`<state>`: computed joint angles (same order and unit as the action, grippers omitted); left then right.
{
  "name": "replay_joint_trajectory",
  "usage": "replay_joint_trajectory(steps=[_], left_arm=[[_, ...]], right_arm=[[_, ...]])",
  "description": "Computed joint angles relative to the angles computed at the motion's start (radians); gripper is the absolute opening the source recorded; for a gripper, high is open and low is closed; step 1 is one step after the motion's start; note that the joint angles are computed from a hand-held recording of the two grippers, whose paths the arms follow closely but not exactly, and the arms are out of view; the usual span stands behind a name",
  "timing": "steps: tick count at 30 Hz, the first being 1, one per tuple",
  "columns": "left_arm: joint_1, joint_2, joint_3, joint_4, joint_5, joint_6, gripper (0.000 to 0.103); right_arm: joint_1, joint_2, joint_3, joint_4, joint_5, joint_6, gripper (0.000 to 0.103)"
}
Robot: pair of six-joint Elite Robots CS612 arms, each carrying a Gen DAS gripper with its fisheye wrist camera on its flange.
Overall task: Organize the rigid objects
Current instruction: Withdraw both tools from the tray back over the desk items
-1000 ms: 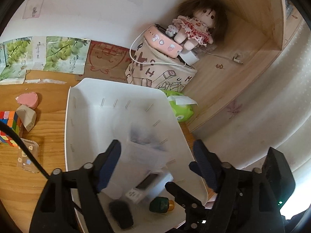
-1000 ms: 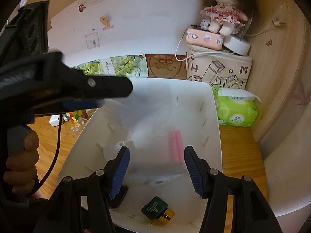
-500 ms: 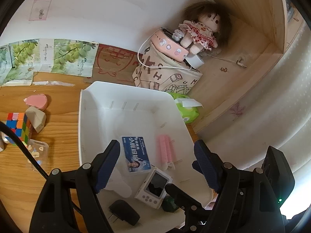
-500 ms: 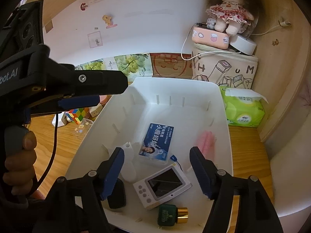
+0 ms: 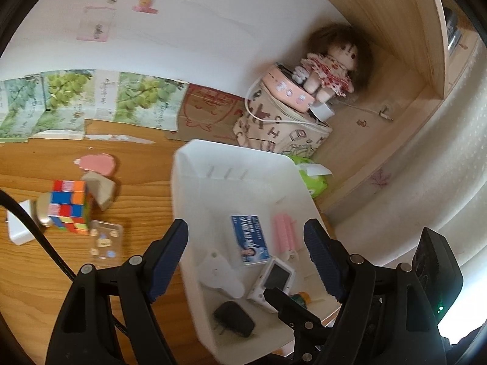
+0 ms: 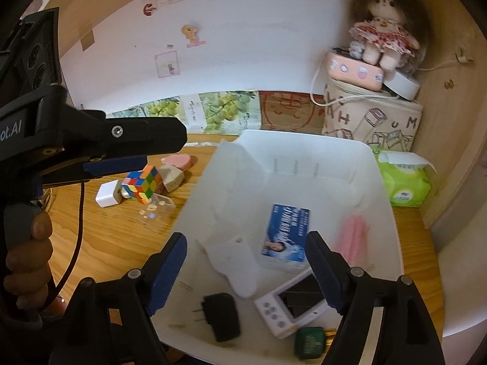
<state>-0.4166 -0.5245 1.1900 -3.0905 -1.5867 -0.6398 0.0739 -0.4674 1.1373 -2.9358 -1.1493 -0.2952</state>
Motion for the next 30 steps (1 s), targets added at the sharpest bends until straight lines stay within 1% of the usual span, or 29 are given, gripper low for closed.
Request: replay_joint_trajectory(steps=[10, 16, 26, 30], left_arm=[[0.025, -0.06, 0.117, -0.068, 0.035, 0.012, 0.081], [0.041, -0.093, 0.183, -0.111, 0.059, 0.02, 0.081], [0.072, -0.141, 0.29, -0.167, 0.092, 0.006, 0.081], [0.086, -0.153, 0.329, -0.225, 0.092, 0.005, 0.081]], right_arm=[[0.041, -0.01, 0.021, -0.06, -0.008, 0.035, 0.08], [0.065, -0.012, 0.031, -0.123, -0.001, 0.067, 0.08], [0.111, -0.006, 0.024, -0.141, -0.007, 0.087, 0.08], [0.129, -0.005, 0.028, -0.149, -0.017, 0.095, 0.082]])
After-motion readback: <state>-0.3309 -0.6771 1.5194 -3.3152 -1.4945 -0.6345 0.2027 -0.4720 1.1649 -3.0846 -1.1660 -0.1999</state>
